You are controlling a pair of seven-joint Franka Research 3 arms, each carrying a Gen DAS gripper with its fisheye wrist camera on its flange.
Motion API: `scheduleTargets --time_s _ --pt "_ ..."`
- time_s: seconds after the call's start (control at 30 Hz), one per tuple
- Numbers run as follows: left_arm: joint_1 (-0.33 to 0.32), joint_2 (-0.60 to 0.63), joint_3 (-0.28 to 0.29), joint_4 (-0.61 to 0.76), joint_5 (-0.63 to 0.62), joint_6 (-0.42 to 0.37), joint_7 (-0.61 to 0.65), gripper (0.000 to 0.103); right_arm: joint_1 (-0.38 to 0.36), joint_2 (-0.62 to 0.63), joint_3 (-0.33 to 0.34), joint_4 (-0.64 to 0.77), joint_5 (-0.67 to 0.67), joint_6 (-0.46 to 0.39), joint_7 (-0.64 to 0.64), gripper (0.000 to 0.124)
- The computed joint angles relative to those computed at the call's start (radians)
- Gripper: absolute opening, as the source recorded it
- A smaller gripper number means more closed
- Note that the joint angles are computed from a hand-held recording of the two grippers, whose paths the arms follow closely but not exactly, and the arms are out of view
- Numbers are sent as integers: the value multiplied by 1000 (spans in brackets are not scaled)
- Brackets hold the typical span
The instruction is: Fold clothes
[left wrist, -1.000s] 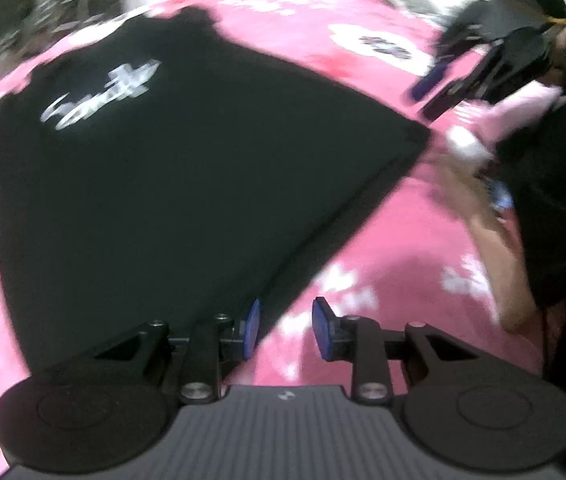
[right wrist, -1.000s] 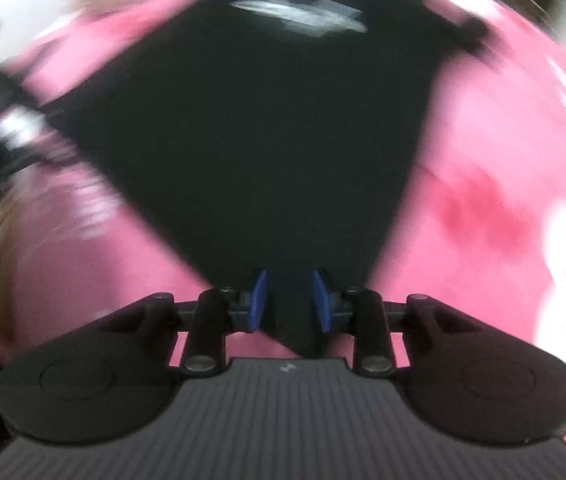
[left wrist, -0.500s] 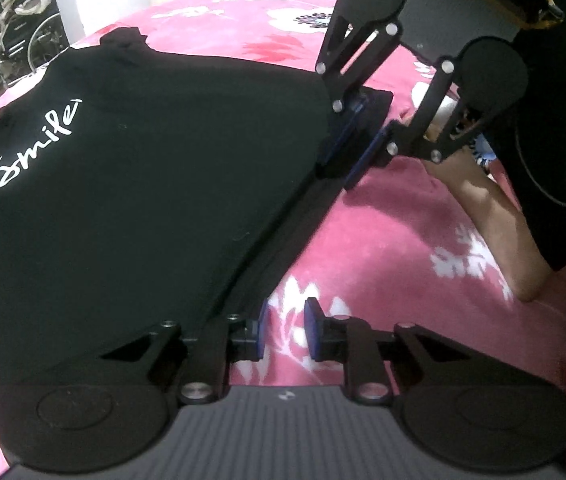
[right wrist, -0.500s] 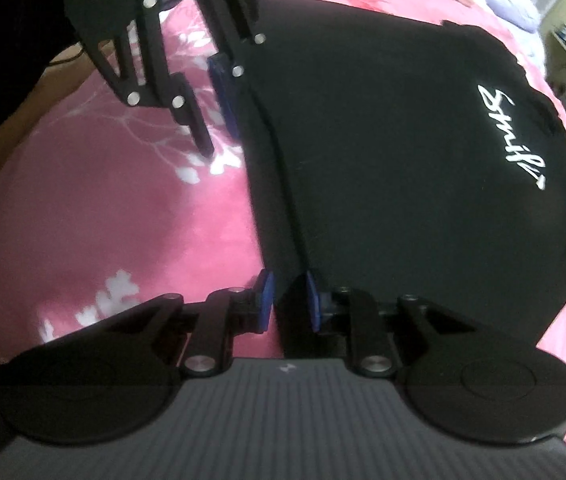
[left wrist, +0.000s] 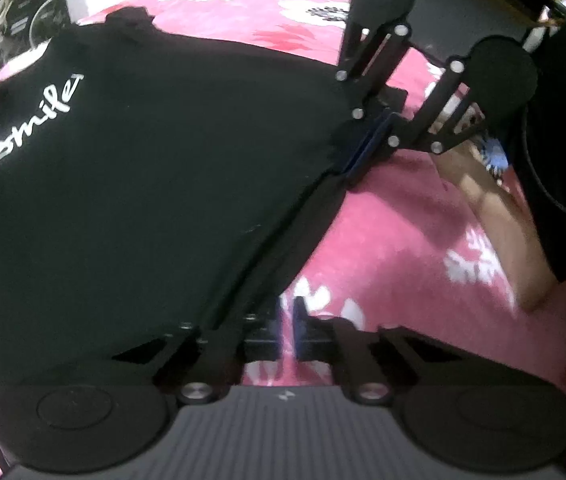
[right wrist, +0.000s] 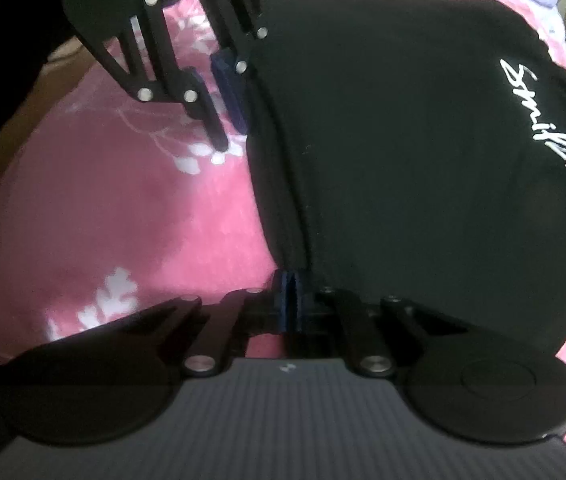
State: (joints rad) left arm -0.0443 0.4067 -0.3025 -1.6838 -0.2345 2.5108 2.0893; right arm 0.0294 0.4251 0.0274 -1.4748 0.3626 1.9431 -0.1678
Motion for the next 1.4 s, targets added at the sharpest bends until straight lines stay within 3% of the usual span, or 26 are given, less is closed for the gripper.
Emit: scheduleTargets --time_s 0.4,0.5,0.63,0.87,0.97,1.1,1.23,1.37,1.4 --pt "13 -11 -4 8 -62 -88 76 0 -14 82 -3 143 -6 -179 58 2" --pt "14 -17 -1 12 -74 -104 68 1 -12 79 -7 125 -22 -176 75 2" --pt "23 -47 2 -11 -105 -84 74 5 -23 61 -10 119 -22 -202 86 6" --pt "9 -39 30 -14 -73 -31 7 6 -60 121 13 279 71 -355 140 7" --pt "17 -22 25 -6 -68 -56 -8 6 -48 142 25 291 107 -345 194 7" --pt "40 -29 10 -22 -111 -65 -5 6 -22 120 19 224 59 -290 161 7" --pt "51 -39 8 -40 -137 -73 11 7 -12 86 -2 166 -20 -288 117 8" --pt "52 -43 13 -42 -150 -86 15 7 -4 104 -27 220 -115 -379 116 8" --pt "51 -45 15 -42 -147 -92 12 7 -4 93 -30 207 -135 -368 99 8"
